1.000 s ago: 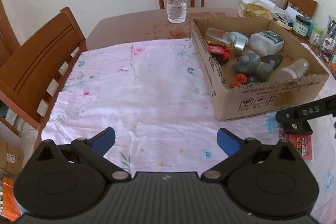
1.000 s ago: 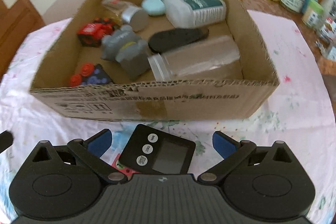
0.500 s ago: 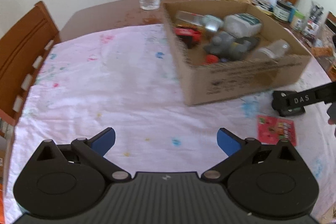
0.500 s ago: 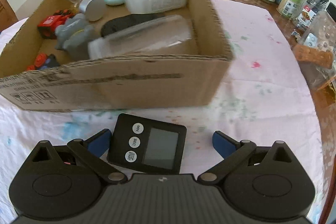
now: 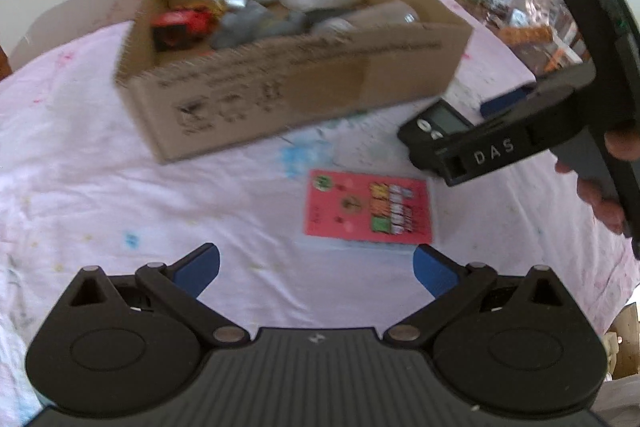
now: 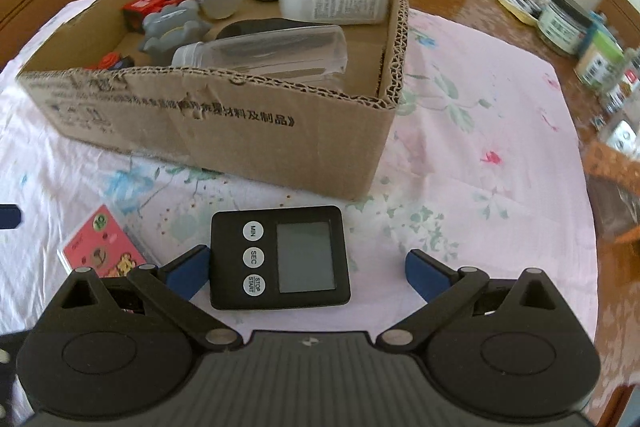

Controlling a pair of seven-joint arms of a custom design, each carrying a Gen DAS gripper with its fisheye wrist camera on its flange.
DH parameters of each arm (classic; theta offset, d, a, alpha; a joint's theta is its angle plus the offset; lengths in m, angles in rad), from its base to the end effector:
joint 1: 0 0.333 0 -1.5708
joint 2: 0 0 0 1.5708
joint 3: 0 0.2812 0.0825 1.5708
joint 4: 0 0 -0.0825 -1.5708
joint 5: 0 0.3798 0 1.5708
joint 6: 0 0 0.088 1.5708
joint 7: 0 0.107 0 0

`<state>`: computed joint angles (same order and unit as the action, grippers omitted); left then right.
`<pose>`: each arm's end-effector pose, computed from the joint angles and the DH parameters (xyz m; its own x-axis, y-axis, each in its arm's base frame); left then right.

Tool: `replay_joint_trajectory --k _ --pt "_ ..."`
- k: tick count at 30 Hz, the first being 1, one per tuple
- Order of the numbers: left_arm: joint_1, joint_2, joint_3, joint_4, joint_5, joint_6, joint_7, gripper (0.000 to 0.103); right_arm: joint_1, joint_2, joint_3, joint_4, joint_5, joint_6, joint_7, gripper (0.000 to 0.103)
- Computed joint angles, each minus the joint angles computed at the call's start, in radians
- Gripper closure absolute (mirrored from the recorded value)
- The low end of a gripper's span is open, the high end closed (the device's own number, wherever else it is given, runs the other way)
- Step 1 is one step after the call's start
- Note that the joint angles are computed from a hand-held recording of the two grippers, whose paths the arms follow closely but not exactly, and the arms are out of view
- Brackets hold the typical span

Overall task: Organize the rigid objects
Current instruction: 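Move the right tool toward the black timer and the left tool toward the pink card pack, then grasp the pink card pack with the left tool while the right tool grasps the black timer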

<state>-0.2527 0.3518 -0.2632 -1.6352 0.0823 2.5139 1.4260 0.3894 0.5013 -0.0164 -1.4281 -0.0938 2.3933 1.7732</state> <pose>0.6045 -0.3195 0.4494 -0.3955 -0.9142 0.0881 -0.8081 0.3008 -0.5065 0.6687 0.2632 0.4277 0.2252 -0.9743 0.0044 -0.8676 -0.2026 -0.4541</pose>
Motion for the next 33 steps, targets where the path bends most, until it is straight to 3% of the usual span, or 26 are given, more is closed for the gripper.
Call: replay_joint_trajectory --k 4,9,18,24,33 --pt "-0.018 0.024 -0.003 0.022 0.006 -0.009 -0.023 0.001 -0.020 -0.016 0.014 -0.030 0.022 0.024 -0.061 0.000" --pt "-0.076 0.055 0.031 0.059 0.139 -0.025 -0.077 0.000 -0.032 -0.029 0.019 -0.054 0.045 0.048 -0.114 0.000" --pt "-0.080 0.116 0.023 0.130 0.155 -0.008 -0.070 0.001 -0.035 -0.029 0.018 -0.064 0.065 0.071 -0.153 0.000" --pt "-0.076 0.113 0.029 0.122 0.156 0.018 -0.086 0.012 -0.033 -0.030 0.014 -0.064 0.065 0.073 -0.149 0.000" --pt "-0.075 0.082 0.079 0.091 0.217 -0.003 -0.231 0.012 -0.024 -0.041 0.008 -0.087 0.051 0.096 -0.124 0.000"
